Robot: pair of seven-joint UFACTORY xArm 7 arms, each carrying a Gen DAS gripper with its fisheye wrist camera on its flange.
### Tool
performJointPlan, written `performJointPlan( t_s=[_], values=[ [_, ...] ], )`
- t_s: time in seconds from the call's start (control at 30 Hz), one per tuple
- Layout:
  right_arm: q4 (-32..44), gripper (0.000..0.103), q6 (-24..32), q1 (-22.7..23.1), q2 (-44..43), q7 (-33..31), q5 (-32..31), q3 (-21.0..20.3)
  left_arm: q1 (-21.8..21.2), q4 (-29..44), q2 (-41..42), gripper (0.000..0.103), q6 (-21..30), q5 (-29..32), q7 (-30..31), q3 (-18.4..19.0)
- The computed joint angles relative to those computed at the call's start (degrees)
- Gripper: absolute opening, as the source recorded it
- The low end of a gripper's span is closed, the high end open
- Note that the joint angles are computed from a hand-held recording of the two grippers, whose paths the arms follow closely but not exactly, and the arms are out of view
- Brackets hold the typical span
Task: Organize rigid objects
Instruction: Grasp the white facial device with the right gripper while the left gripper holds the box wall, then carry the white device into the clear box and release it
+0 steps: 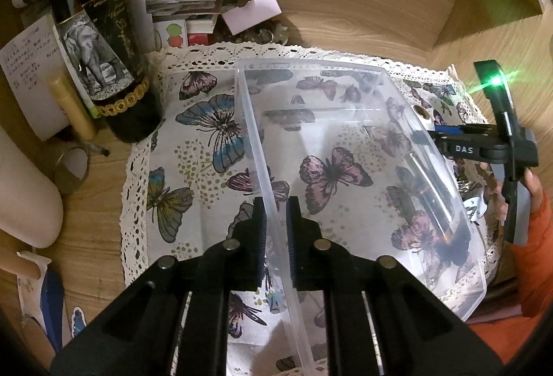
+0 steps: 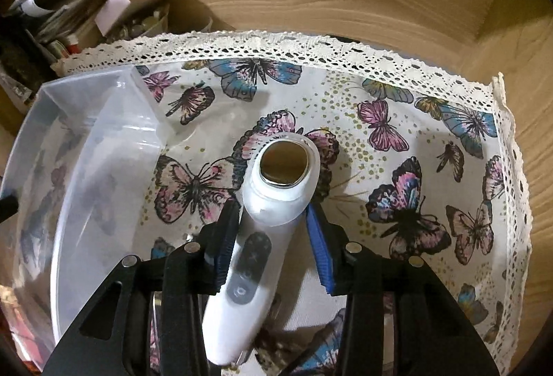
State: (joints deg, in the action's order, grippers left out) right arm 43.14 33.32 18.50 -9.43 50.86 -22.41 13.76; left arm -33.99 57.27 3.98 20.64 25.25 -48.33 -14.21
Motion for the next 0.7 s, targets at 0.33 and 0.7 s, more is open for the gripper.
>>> performJointPlan(
  t_s=[0.33, 0.7],
  values=[
    [2.0, 0.032, 2.4, 1.0, 1.9, 1.8, -4.0, -0.2, 0.0, -0.2, -0.1, 0.011, -0.2, 0.2, -0.4, 0.0],
    [0.6, 0.032, 0.3, -0.2, -9.0, 8.0, -9.4, 5.2, -0.6, 0.2, -0.1, 0.011, 0.8, 6.2, -5.3, 0.3]
  ],
)
